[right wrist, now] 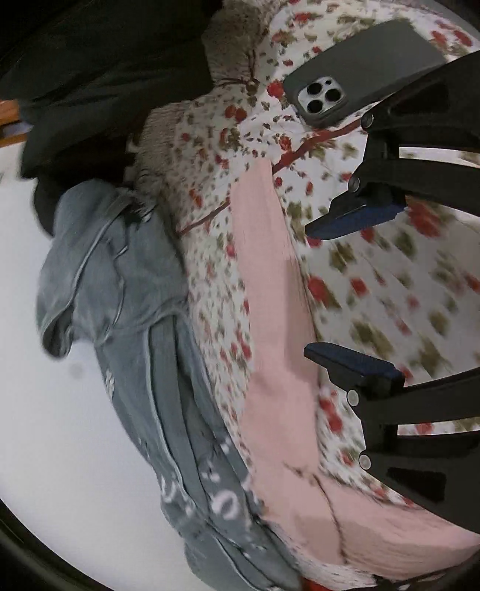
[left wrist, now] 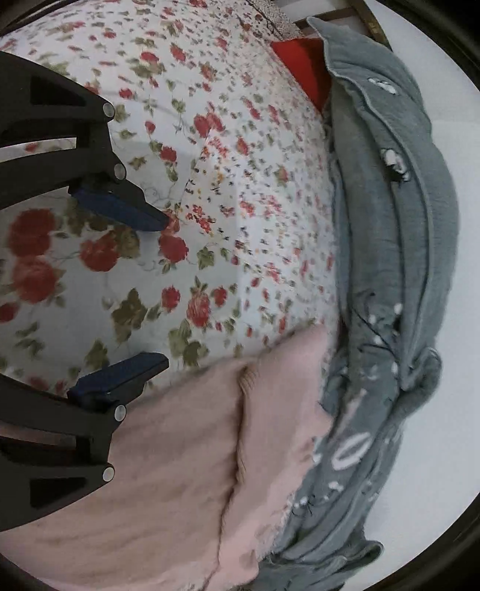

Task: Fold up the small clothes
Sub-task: 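Grasp the cuff of the other pink sleeve with the right gripper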

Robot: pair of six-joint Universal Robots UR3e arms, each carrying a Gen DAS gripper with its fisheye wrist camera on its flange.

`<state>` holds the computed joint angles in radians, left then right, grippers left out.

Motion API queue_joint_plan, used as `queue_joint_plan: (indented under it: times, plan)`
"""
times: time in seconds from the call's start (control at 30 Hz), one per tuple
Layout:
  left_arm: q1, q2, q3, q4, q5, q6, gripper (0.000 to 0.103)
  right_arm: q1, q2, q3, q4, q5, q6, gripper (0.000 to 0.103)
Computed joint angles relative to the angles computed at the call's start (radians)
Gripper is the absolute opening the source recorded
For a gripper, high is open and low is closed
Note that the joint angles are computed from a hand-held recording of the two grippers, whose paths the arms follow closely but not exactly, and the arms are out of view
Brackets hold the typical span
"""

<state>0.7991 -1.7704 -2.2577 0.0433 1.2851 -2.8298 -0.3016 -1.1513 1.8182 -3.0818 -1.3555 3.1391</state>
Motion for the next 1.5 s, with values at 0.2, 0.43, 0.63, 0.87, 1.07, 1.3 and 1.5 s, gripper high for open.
queue_joint_plan:
  times: [0.2,0.43,0.63,0.87,1.07,1.3,1.5]
  plan:
    - [-0.013,-0.044,0.032,-0.009,-0.003,-0.01,0.079,-0.114,0.16,-0.207,0.207,0.181,0.069,0.057]
    - [-0.008,-0.053,0.053,-0.036,-0.016,-0.005,0.081,-0.135,0.274,-0.441,0.379,0.211,0.071,0.051]
    - [-0.024,-0.06,0.062,-0.035,0.011,-0.005,0.082,-0.155,0.37,-0.589,0.421,0.214,0.123,0.036]
    - [-0.036,-0.063,0.066,-0.032,0.026,-0.01,0.083,-0.069,0.32,-0.54,0.259,0.017,0.077,0.006]
    - [-0.029,-0.059,0.061,-0.03,0.015,-0.007,0.083,0.029,0.192,-0.471,0.178,-0.066,0.076,0.006]
    - [-0.017,-0.05,0.044,-0.02,-0.003,-0.007,0.083,0.21,0.138,-0.535,0.187,-0.211,0.093,0.006]
    - [-0.016,-0.041,0.036,-0.017,-0.005,-0.006,0.083,0.378,0.223,-0.775,0.308,-0.323,0.114,0.006]
